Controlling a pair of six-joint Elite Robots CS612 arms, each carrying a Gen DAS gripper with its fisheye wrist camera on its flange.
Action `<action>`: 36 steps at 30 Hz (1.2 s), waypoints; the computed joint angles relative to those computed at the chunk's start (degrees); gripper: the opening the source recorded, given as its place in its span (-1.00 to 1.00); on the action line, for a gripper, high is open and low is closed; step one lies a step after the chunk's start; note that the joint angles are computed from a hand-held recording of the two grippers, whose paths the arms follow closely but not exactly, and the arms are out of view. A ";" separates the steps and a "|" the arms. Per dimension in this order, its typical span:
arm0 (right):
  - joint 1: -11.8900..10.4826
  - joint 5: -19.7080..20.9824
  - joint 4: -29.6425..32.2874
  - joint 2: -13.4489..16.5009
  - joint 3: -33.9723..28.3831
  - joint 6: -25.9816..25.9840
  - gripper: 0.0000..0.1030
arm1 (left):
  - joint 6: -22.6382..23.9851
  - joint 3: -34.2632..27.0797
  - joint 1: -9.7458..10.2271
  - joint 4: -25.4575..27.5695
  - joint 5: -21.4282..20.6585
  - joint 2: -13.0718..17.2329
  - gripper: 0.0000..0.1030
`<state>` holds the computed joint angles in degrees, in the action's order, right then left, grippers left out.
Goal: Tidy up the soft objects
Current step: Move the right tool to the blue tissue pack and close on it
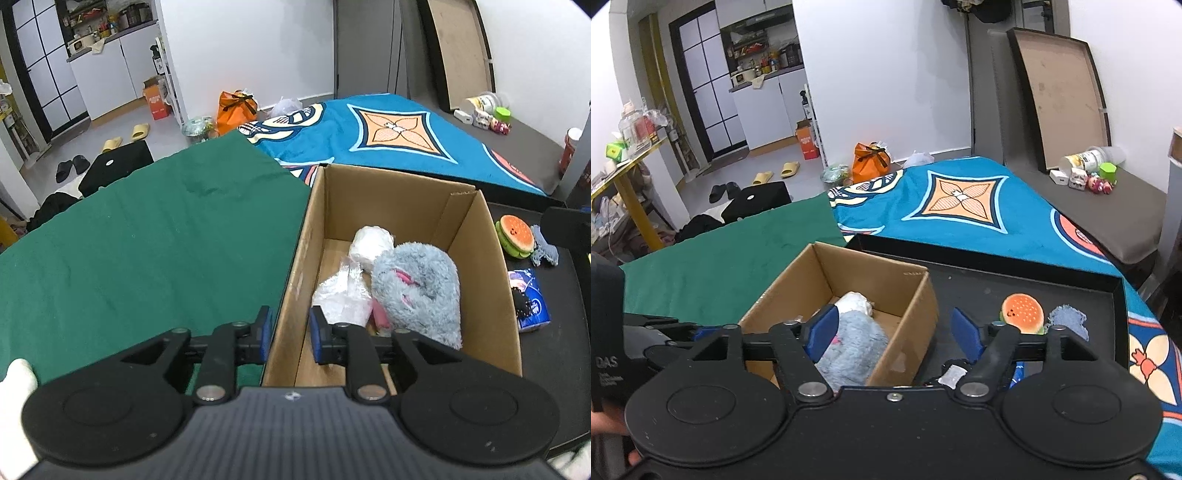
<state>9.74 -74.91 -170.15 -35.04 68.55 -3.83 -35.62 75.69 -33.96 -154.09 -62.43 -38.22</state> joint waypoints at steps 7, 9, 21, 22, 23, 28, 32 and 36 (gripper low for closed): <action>-1.05 1.03 -1.91 0.82 0.71 3.88 0.40 | 1.83 -1.56 -0.68 3.50 2.06 0.45 0.15; -1.32 0.88 -2.42 1.02 0.93 4.91 0.42 | 2.34 -2.25 -0.83 4.83 2.69 0.68 0.23; -2.90 2.15 -2.92 2.39 1.99 8.79 0.42 | 1.54 -5.42 -1.46 11.07 5.37 1.57 0.54; -2.98 2.37 -2.16 2.54 1.76 9.09 0.42 | 1.02 -5.65 -1.43 11.38 5.12 1.54 0.54; -3.04 2.60 -1.70 2.72 1.50 9.50 0.42 | 0.59 -5.99 -1.46 11.86 5.42 1.59 0.55; -3.09 1.65 -0.17 3.53 0.59 8.92 0.42 | 1.92 -7.88 -1.90 14.76 7.86 2.38 0.61; -3.45 0.98 1.17 4.09 -0.18 11.05 0.42 | 2.45 -9.03 -2.08 15.99 8.94 2.99 0.61; -3.75 -0.25 0.97 4.60 -0.83 12.97 0.41 | 2.73 -10.17 -2.16 17.18 9.36 3.67 0.61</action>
